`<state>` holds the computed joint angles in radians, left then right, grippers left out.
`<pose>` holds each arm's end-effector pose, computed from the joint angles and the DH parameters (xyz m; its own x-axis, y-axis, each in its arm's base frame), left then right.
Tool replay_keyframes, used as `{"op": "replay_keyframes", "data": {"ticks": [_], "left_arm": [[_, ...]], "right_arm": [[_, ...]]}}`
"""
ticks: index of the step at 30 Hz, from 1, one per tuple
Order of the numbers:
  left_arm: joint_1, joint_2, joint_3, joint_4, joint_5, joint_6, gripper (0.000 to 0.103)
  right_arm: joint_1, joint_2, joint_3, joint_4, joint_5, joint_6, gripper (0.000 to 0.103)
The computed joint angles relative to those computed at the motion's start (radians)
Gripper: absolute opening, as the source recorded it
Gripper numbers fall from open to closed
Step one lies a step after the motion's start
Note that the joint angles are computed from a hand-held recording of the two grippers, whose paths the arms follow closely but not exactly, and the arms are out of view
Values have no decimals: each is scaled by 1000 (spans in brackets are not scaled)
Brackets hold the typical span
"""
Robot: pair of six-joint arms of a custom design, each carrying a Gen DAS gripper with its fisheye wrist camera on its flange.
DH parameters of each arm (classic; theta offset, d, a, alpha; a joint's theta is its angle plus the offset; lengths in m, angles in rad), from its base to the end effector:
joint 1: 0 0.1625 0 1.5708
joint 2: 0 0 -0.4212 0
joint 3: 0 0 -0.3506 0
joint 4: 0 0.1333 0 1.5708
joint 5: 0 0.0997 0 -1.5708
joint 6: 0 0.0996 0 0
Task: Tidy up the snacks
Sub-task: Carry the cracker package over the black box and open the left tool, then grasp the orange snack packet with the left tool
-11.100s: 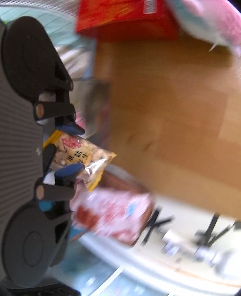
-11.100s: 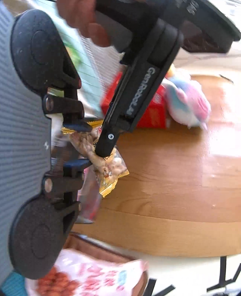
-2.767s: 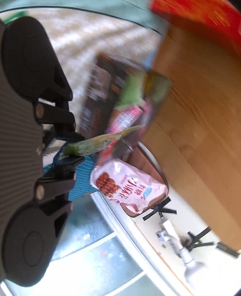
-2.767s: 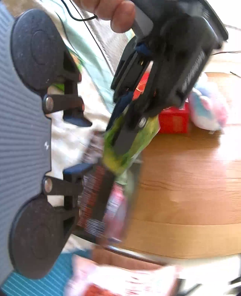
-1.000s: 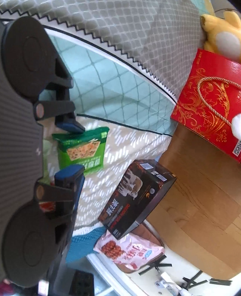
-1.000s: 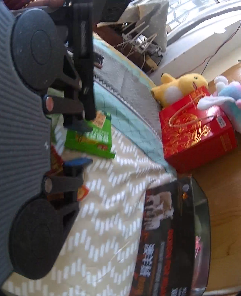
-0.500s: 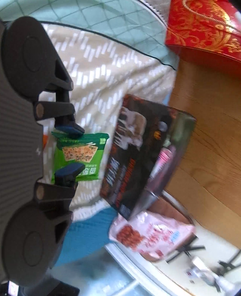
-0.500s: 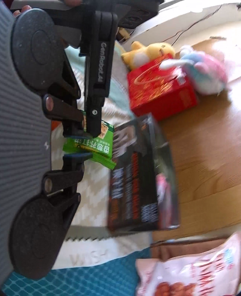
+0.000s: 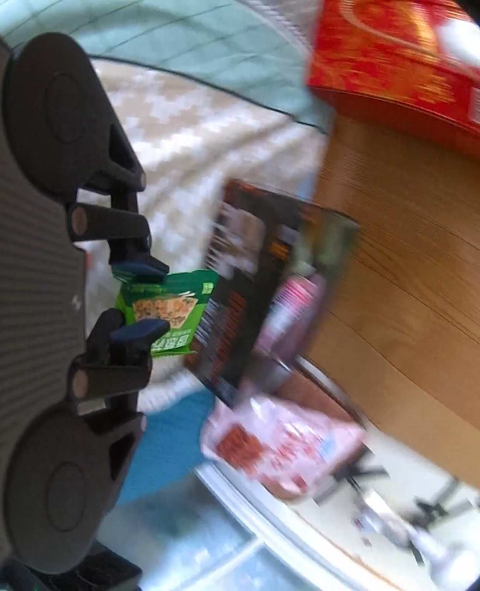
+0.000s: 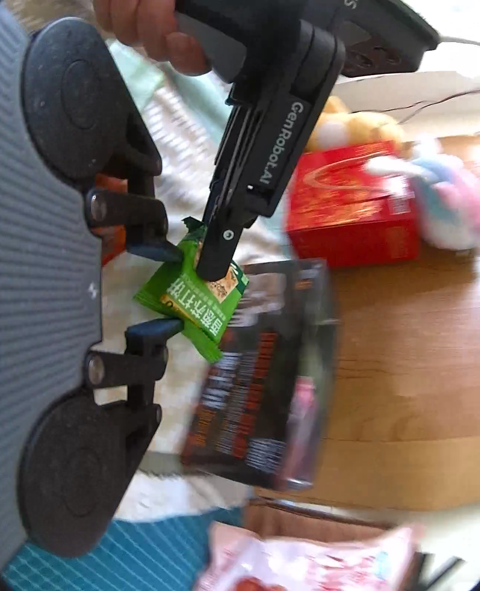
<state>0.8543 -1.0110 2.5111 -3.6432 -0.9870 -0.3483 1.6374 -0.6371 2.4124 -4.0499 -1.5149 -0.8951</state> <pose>-0.1058 -0.4081 0.1538 -0.9641 0.0871 -0.2507 0.2373 0.7061 -0.6672 0.1657 -0.3976 0.0585 -0.5820 -0.6577 0.4783 -0.8072 0.3958 -0.4380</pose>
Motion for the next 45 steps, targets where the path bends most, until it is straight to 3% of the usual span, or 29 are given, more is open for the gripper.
{"op": "replay_keyframes", "data": {"ticks": [3, 4, 5, 7, 9, 11, 13, 15, 18, 20, 22, 24, 26, 27, 28, 31, 34, 38, 45], "left_arm": [[-18, -13, -56, -7, 16, 66, 27], [-14, -6, -95, 10, 24, 88, 30], [-5, 9, -141, 27, 34, 111, 41], [14, 53, -223, 64, 81, 142, 47], [24, 59, -247, 116, 121, 99, 44], [36, 31, -179, 30, 34, 114, 45], [23, 8, -93, -36, 35, 93, 46], [15, -16, -24, -50, 36, 71, 46], [9, -65, 44, 26, 25, 28, 46], [2, -83, 74, 74, 15, 10, 46], [-3, -82, 100, 86, 5, -8, 46], [4, -77, 117, 109, -20, -40, 46], [-15, -45, 153, 43, -21, -63, 47], [-13, -44, 161, 28, -49, -74, 48], [-12, -34, 172, -3, -63, -90, 51], [-22, -5, 207, -90, -55, -131, 51], [-8, 1, 224, -136, -76, -168, 46], [0, 9, 205, -153, -84, -207, 43], [-17, -21, 183, -205, -93, -171, 43]], "right_arm": [[23, -15, -47, -17, 32, 12, 36], [34, -18, -85, 3, 26, 19, 36], [43, -14, -126, 23, 18, 31, 38], [63, 17, -226, 51, -57, 51, 48], [57, 18, -259, 78, -103, 92, 48], [2, -30, -194, 89, 4, 136, 48], [-42, -76, -118, 120, 61, 142, 49], [-83, -132, -51, 223, 99, 144, 49], [-113, -193, 41, 376, 106, 66, 49], [-101, -187, 86, 388, 71, -3, 52], [-77, -147, 118, 327, 20, -51, 68], [-50, -62, 138, 174, -16, -110, 71], [-30, -41, 139, 148, -32, -128, 63], [-38, -60, 135, 197, -7, -112, 45], [-52, -91, 130, 266, 16, -88, 37], [-62, -80, 110, 259, 57, -6, 28], [-94, -107, 85, 329, 114, 100, 26], [-130, -138, 103, 347, 180, 170, 23], [-221, -260, 48, 643, 417, 346, 15]]}}
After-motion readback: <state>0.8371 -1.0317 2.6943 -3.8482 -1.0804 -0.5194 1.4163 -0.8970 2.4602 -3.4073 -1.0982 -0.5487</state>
